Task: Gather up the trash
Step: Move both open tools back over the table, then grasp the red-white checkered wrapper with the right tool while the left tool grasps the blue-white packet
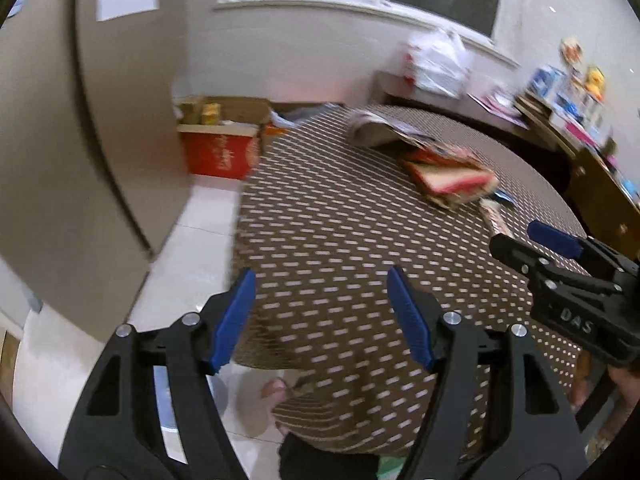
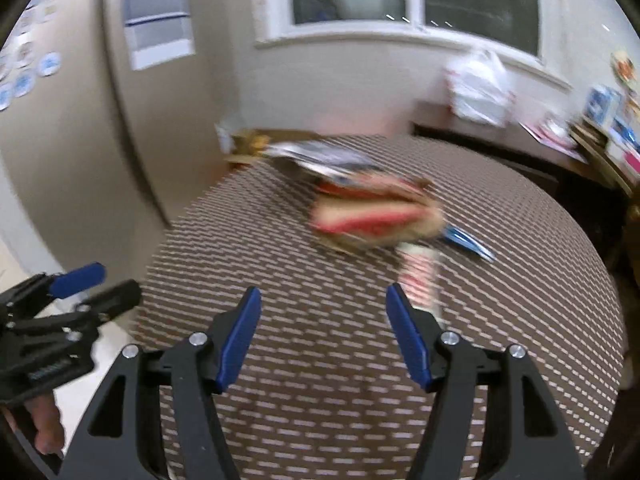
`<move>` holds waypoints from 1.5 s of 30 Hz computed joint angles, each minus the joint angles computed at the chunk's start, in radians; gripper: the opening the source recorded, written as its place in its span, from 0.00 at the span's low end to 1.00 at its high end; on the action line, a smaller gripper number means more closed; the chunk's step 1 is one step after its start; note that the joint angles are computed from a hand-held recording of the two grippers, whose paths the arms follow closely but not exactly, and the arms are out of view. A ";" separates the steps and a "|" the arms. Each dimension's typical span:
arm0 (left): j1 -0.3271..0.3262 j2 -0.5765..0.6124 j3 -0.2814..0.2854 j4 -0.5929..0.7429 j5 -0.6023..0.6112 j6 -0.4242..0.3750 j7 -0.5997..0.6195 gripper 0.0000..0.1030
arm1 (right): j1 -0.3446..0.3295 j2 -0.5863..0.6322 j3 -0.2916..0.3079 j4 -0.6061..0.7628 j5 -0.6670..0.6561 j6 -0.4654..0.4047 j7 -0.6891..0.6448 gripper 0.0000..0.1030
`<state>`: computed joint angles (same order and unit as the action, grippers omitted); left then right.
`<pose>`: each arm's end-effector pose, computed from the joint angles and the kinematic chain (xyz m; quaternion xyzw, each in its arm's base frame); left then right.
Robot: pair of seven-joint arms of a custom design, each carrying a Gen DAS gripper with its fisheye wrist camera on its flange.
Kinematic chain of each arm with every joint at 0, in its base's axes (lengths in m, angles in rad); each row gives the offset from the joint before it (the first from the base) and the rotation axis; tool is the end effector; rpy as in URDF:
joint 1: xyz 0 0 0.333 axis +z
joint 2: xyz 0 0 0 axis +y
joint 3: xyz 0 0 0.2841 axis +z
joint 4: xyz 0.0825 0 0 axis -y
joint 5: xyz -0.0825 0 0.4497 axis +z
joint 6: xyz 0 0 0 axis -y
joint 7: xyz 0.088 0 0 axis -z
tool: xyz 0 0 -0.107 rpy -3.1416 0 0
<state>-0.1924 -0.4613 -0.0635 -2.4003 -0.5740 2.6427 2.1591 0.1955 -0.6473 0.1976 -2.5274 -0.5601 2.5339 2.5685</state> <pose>0.5175 -0.1223 0.5106 -0.4938 0.7781 -0.3555 0.1561 0.4447 0.1933 0.5115 -0.5647 0.7204 -0.3057 0.2621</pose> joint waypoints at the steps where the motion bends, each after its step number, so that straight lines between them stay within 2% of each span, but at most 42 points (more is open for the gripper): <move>1: -0.003 0.013 -0.012 0.011 0.009 -0.006 -0.010 0.65 | -0.003 -0.012 -0.016 -0.015 0.012 -0.017 -0.006 0.62; 6: -0.016 0.067 -0.039 0.056 0.027 -0.024 -0.040 0.65 | -0.032 0.013 -0.050 -0.020 0.042 -0.013 -0.013 0.62; 13: -0.019 0.122 -0.059 0.109 0.046 -0.052 -0.082 0.67 | -0.037 0.126 -0.105 0.050 0.110 0.004 -0.094 0.62; 14: -0.019 0.125 -0.061 0.112 0.046 -0.055 -0.086 0.67 | -0.043 0.146 -0.103 0.072 0.106 -0.017 -0.113 0.62; 16: -0.021 0.142 -0.067 0.129 0.049 -0.071 -0.105 0.67 | -0.056 0.173 -0.086 0.103 0.077 -0.056 -0.132 0.48; 17: -0.022 0.149 -0.072 0.135 0.052 -0.075 -0.115 0.67 | -0.054 0.174 -0.092 0.103 0.073 -0.052 -0.149 0.31; 18: -0.023 0.152 -0.075 0.138 0.054 -0.078 -0.121 0.67 | -0.043 0.170 -0.110 0.095 0.093 -0.035 -0.178 0.22; 21: -0.035 0.171 -0.085 0.161 0.048 -0.099 -0.139 0.67 | -0.045 0.135 -0.126 0.061 0.111 -0.023 -0.216 0.16; 25: -0.054 0.198 -0.103 0.198 0.035 -0.125 -0.167 0.67 | -0.072 0.025 -0.138 -0.037 0.124 -0.007 -0.226 0.14; 33: -0.089 0.304 -0.173 0.320 0.108 -0.140 -0.369 0.67 | -0.151 -0.213 -0.191 -0.219 0.180 0.021 -0.273 0.14; 38: -0.109 0.391 -0.218 0.415 0.279 -0.099 -0.575 0.67 | -0.182 -0.306 -0.216 -0.288 0.220 0.033 -0.327 0.14; 41: -0.127 0.460 -0.236 0.485 0.481 -0.086 -0.770 0.67 | -0.199 -0.359 -0.229 -0.327 0.242 0.036 -0.356 0.14; 45: -0.162 0.546 -0.223 0.578 0.634 -0.134 -0.924 0.67 | -0.223 -0.385 -0.243 -0.351 0.275 0.050 -0.381 0.14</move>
